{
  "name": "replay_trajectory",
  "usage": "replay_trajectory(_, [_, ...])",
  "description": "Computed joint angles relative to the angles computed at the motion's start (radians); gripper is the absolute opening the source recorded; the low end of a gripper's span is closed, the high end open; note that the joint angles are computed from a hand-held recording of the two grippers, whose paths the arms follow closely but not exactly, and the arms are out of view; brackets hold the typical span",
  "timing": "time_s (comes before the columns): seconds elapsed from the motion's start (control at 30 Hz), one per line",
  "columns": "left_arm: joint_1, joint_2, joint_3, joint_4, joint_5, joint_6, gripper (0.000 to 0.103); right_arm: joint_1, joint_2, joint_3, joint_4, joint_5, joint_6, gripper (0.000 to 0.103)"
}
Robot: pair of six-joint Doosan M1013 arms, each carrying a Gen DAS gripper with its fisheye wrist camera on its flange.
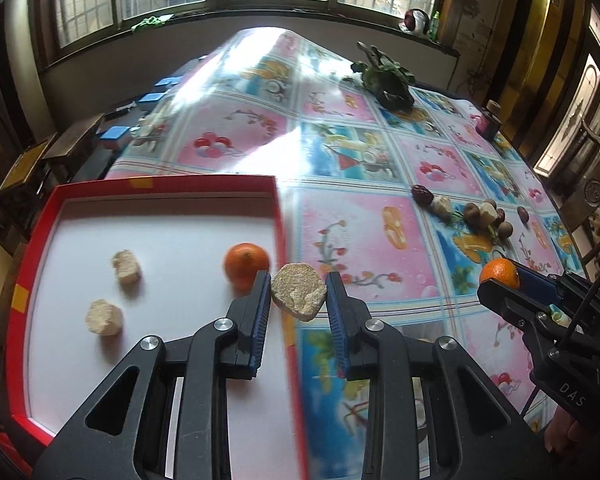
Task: Organize fruits
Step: 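Carry the rice cake and orange into the red tray and open both tools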
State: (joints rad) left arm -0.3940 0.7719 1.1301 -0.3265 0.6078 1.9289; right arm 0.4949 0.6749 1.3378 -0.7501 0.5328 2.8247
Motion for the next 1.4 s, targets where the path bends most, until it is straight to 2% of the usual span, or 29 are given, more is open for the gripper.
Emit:
replay_trajectory(0.2, [0.022, -0.006, 0.016, 0.023, -0.010, -0.034, 0.027, 0.010, 0.026, -0.043, 0.026, -0.003, -0.044, 0.032])
replay_trajectory(0.53, [0.059, -0.016, 0.045, 0.061, -0.025, -0.094, 0.027, 0.016, 0.073, -0.123, 0.162, -0.017, -0.210, 0.032])
replay_trajectory(0.7, [0.081, -0.005, 0.037, 0.077, 0.005, -0.132, 0.027, 0.015, 0.103, -0.174, 0.328, -0.053, -0.386, 0.032])
replay_trajectory(0.87, [0.096, -0.002, 0.042, 0.082, 0.023, -0.133, 0.027, 0.021, 0.143, -0.242, 0.472, -0.049, -0.570, 0.032])
replay_trajectory(0.97, [0.103, 0.006, 0.032, 0.092, 0.036, -0.162, 0.027, 0.020, 0.163, -0.273, 0.615, -0.051, -0.714, 0.032])
replay_trajectory(1.13, [0.104, 0.009, 0.031, 0.076, 0.034, -0.147, 0.027, 0.029, 0.203, -0.339, 0.678, 0.010, -0.813, 0.032])
replay_trajectory(1.4, [0.101, 0.014, 0.029, 0.093, 0.027, -0.168, 0.027, 0.036, 0.236, -0.385, 0.716, 0.070, -0.859, 0.032])
